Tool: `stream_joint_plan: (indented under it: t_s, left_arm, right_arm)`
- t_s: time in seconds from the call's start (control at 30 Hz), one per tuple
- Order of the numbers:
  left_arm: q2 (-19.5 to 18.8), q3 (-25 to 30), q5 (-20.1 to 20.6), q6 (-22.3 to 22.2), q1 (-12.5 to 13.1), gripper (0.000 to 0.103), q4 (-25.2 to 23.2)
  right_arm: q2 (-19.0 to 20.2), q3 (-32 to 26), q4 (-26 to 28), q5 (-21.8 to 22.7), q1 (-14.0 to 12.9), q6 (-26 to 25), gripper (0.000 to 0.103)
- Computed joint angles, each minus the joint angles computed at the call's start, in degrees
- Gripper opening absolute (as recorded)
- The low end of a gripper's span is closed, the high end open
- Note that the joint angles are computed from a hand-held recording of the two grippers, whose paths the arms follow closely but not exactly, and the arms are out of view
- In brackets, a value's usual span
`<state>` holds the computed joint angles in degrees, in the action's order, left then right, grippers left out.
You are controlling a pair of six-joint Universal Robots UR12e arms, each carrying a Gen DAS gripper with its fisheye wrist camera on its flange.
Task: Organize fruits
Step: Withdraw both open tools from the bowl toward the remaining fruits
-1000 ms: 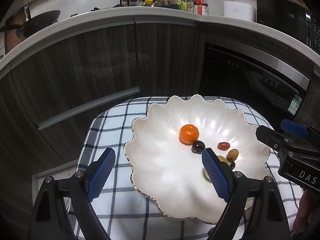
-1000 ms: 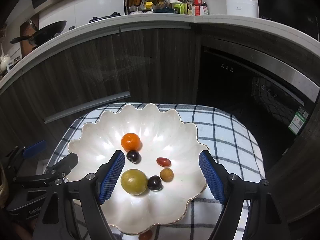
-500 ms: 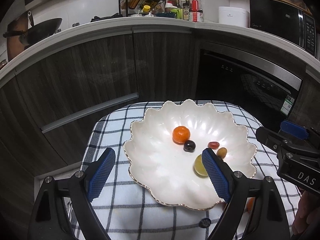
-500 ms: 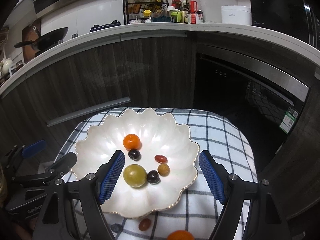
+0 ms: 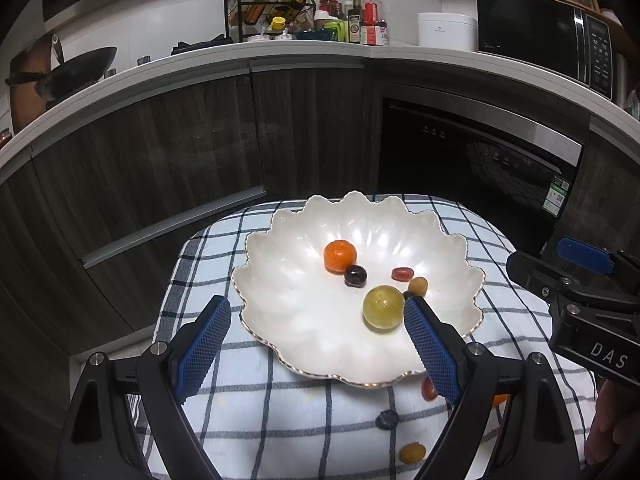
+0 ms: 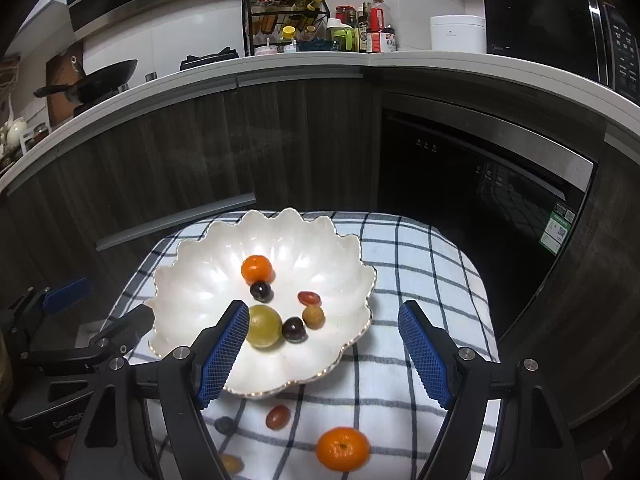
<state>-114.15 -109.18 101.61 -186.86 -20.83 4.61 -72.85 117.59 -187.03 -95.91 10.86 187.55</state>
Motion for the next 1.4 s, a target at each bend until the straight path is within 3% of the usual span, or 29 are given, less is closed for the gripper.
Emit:
stream_joint_plan:
  t_s: [1.4]
  left_arm:
    - [0.25,-3.93,2.82,-1.16,-3.47,0.088,-0.81]
  right_arm:
    - [-1.93,6.34,-0.86,2.82,-1.44,-3.82,0.078]
